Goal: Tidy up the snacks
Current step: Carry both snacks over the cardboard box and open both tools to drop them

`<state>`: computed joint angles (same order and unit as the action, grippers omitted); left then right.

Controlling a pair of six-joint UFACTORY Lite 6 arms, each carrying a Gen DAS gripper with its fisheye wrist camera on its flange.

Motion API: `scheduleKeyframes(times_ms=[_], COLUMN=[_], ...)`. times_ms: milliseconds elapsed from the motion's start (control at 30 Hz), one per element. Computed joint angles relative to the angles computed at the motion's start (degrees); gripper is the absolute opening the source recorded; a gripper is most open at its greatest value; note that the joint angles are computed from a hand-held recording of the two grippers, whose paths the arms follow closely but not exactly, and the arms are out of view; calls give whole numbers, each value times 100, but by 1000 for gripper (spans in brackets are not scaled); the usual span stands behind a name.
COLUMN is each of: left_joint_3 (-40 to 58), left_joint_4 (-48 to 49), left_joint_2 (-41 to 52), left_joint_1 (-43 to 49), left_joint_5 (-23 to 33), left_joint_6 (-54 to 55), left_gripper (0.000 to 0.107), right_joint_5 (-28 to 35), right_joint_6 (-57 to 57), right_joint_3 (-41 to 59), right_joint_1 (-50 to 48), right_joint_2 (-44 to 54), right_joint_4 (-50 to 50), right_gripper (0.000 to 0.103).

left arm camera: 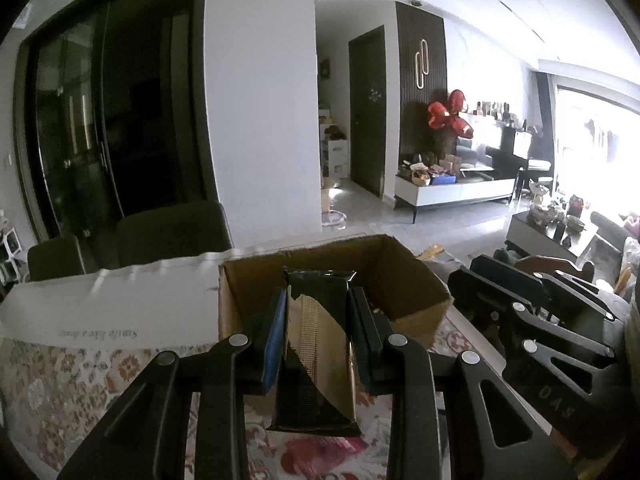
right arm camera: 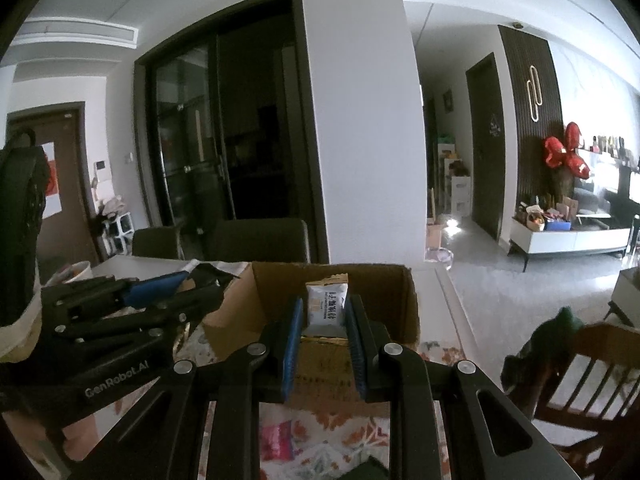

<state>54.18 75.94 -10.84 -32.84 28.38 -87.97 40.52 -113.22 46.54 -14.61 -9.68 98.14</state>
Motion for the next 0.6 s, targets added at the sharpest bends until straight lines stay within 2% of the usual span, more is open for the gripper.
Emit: scheduleKeyframes(times_ms=[300,400,600], left_joint_3=[1197,1566,2124], left_joint_4=[-524,-387,-842], left_joint_2=[1332,1784,2470], left_joint_1=[999,1154,1434], left_joint_5=[-905,-954,-1203], left_joint_6=[746,696,1247], left_gripper=[31,31,31], right_joint_5=[-707,-987,-1331], right_joint_6=[340,454,724], right_joint_3=[1282,1727,2329], right_joint_1=[605,789,983], right_joint_2=[1248,1664,2300], right_joint_4=[-126,-175,-386], right_gripper=[24,24,24])
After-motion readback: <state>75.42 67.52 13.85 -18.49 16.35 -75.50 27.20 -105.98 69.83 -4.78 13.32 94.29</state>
